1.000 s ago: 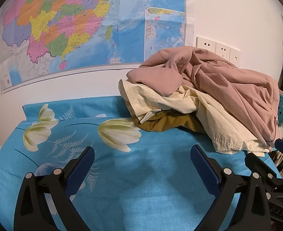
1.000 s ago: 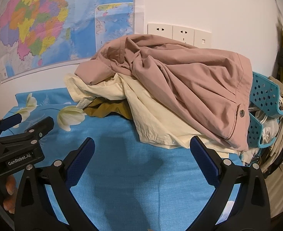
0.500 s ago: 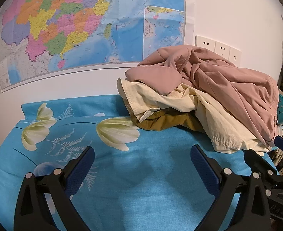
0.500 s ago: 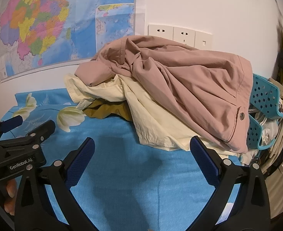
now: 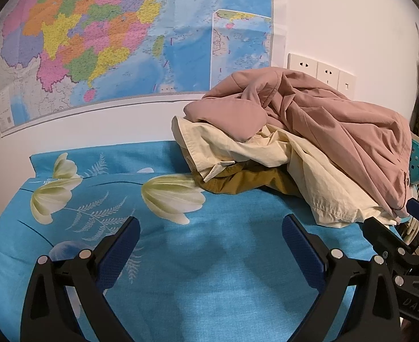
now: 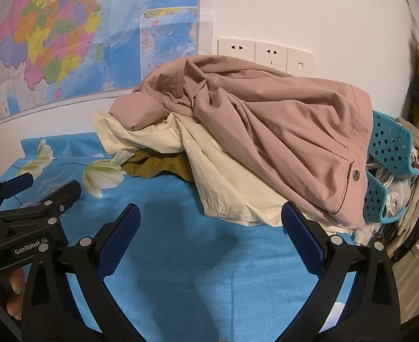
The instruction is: Fold large clothes
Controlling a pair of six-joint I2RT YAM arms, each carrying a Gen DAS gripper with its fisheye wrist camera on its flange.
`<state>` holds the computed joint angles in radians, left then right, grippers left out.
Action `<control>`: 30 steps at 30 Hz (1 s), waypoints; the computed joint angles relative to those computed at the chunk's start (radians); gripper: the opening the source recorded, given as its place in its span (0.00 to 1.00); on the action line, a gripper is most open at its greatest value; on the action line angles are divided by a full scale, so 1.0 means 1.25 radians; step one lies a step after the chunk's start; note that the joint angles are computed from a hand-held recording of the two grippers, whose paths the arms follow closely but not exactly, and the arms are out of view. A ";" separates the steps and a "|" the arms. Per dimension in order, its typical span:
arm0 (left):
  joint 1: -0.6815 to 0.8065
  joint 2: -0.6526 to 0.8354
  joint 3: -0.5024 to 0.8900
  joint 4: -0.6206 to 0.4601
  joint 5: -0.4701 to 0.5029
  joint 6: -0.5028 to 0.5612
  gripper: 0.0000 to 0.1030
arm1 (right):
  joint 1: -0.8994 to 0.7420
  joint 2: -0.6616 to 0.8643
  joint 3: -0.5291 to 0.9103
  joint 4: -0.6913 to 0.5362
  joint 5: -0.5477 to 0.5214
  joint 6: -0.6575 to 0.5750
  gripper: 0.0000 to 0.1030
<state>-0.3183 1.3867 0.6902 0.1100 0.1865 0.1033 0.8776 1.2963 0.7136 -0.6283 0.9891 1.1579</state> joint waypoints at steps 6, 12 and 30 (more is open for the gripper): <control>-0.002 -0.003 -0.006 0.004 0.000 0.001 0.94 | 0.002 0.005 0.004 -0.002 0.001 -0.002 0.95; -0.004 0.000 -0.006 0.004 0.000 0.000 0.94 | 0.002 0.009 0.009 -0.004 0.001 -0.004 0.95; -0.010 0.034 0.022 0.004 -0.002 -0.005 0.94 | -0.031 0.015 0.011 0.038 -0.016 -0.068 0.95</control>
<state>-0.3308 1.4298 0.7171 0.1154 0.1845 0.0970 0.8394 1.3153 0.7276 -0.5808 0.9687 1.0727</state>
